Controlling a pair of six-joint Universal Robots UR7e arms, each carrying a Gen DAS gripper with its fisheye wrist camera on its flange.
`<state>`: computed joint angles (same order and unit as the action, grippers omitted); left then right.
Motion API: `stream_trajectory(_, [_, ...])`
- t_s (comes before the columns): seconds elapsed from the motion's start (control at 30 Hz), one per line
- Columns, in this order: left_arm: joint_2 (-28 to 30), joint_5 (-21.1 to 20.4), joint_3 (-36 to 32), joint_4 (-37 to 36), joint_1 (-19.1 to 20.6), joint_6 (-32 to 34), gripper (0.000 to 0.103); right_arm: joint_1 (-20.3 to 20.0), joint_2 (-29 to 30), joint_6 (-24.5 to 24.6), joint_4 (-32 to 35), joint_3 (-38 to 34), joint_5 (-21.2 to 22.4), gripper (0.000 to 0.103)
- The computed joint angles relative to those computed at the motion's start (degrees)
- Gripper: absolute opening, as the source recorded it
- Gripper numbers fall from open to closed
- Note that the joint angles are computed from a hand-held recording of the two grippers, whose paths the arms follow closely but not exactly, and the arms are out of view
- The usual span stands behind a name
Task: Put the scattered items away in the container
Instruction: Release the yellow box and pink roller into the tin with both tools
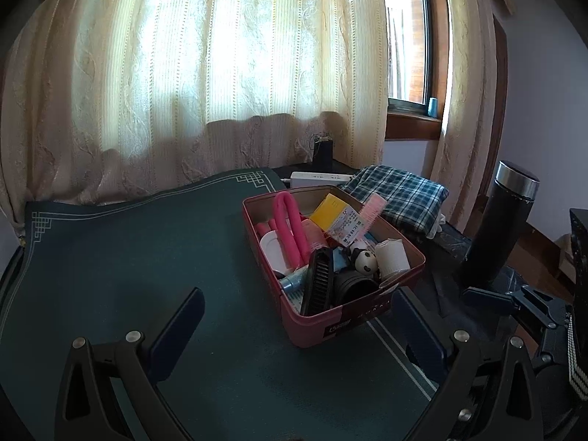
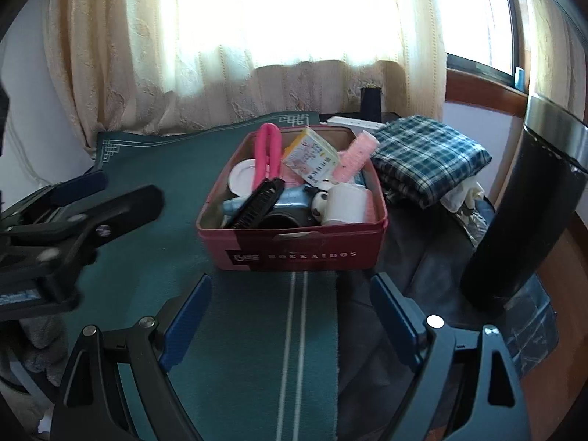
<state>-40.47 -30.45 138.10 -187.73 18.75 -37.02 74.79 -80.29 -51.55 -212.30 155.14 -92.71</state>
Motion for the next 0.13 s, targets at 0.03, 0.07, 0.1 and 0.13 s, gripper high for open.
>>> stream_trajectory(0.03, [-0.1,0.0,0.1,0.3,-0.1,-0.4,0.103,0.8,1.5,-0.3,-2.5,0.1,-1.1,0.09])
stream_trajectory(0.07, [-0.2,-0.1,0.1,0.4,0.0,-0.6,0.103,1.1,2.5,-0.5,-4.0,0.1,-1.7,0.09])
stream_trajectory(0.1, [-0.4,-0.2,0.3,0.4,-0.1,-0.7,0.103,1.4,3.3,-0.4,-5.0,0.1,-2.1,0.09])
stream_trajectory(0.13, [-0.6,-0.1,0.4,0.9,-0.1,-1.2,0.103,1.4,3.6,-0.1,-4.9,0.0,-2.1,0.09])
